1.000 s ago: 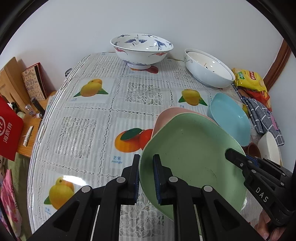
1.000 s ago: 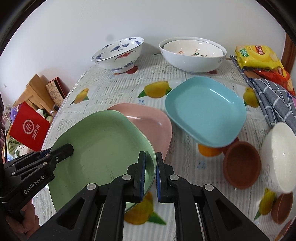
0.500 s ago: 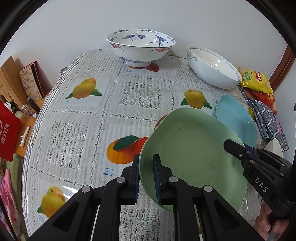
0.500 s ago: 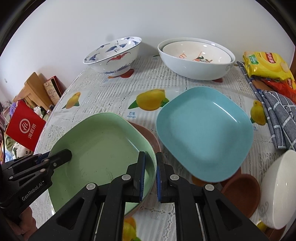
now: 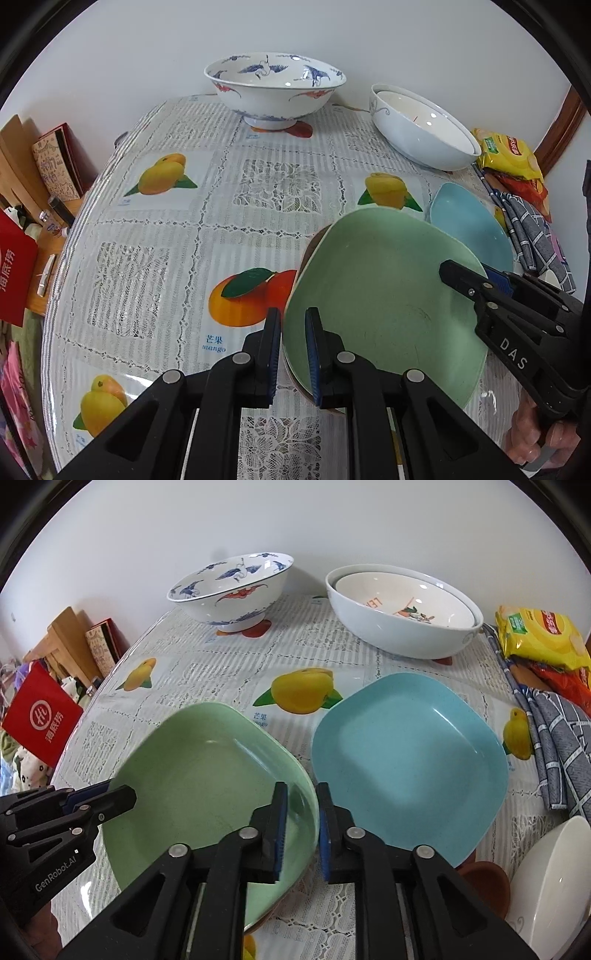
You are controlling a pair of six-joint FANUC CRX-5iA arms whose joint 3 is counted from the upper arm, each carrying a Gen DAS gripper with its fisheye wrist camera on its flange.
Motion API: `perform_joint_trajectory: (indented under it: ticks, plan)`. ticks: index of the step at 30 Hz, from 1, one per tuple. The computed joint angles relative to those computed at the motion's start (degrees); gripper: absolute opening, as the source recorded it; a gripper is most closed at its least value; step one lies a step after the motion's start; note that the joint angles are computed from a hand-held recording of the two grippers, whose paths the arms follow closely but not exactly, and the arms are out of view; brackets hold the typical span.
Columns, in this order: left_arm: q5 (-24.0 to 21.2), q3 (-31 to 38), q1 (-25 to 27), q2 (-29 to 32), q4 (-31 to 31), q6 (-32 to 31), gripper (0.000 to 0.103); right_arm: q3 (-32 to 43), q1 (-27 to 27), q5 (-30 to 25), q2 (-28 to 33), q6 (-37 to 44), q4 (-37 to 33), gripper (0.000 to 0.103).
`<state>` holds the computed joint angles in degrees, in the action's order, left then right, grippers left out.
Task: Organize plates and bowls
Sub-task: 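Lower the green plate onto the pink plate and open both grippers, then move both grippers to the rim of the blue square plate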
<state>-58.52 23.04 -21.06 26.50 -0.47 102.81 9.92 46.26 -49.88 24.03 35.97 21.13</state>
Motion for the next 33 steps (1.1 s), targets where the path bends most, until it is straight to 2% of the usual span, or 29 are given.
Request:
perform_joint_trajectory:
  ticks: [3, 5, 7, 13, 16, 19, 26, 29, 33]
  plan:
    - [-0.3, -0.1, -0.2, -0.6, -0.8, 0.7, 0.023, -0.7, 0.2, 0.6, -0.8, -0.4, 0.4, 0.030]
    - [-0.3, -0.3, -0.3, -1.1, -1.2, 1.0, 0.023, -1.6, 0.6, 1.0, -1.6, -1.9, 1.7, 0.038]
    - [-0.1, -1.0, -0.3, -1.9, -1.1, 0.9, 0.023, -3.2, 1.0, 1.8, -3.0, -3.7, 3.4, 0.040]
    - [0.2, -2.6, -1.0, -4.7, -1.5, 0.8, 0.024, -6.6, 2.5, -0.1, -6.8, -9.2, 7.6, 0.042]
    - [0.8, -3.3, -1.6, -6.4, -1.5, 0.5, 0.029, -9.5, 3.4, -1.4, -9.7, -13.3, 10.4, 0.046]
    - [1.3, -3.4, -2.8, -7.7, -2.2, 0.4, 0.030, -12.8, 4.3, -2.7, -13.2, -18.3, 12.9, 0.046]
    - [2.2, -2.2, -5.5, -9.1, -2.3, -0.2, 0.036, -19.5, 6.0, -9.5, -20.4, -28.8, 20.1, 0.046]
    - [2.3, -0.8, -7.1, -9.1, -3.8, 0.9, 0.036, -21.6, 6.0, -9.4, -23.6, -30.3, 19.8, 0.046]
    - [1.5, 1.8, -8.6, -7.9, -5.0, 1.5, 0.036, -21.6, 5.6, -11.1, -24.9, -29.1, 18.5, 0.047]
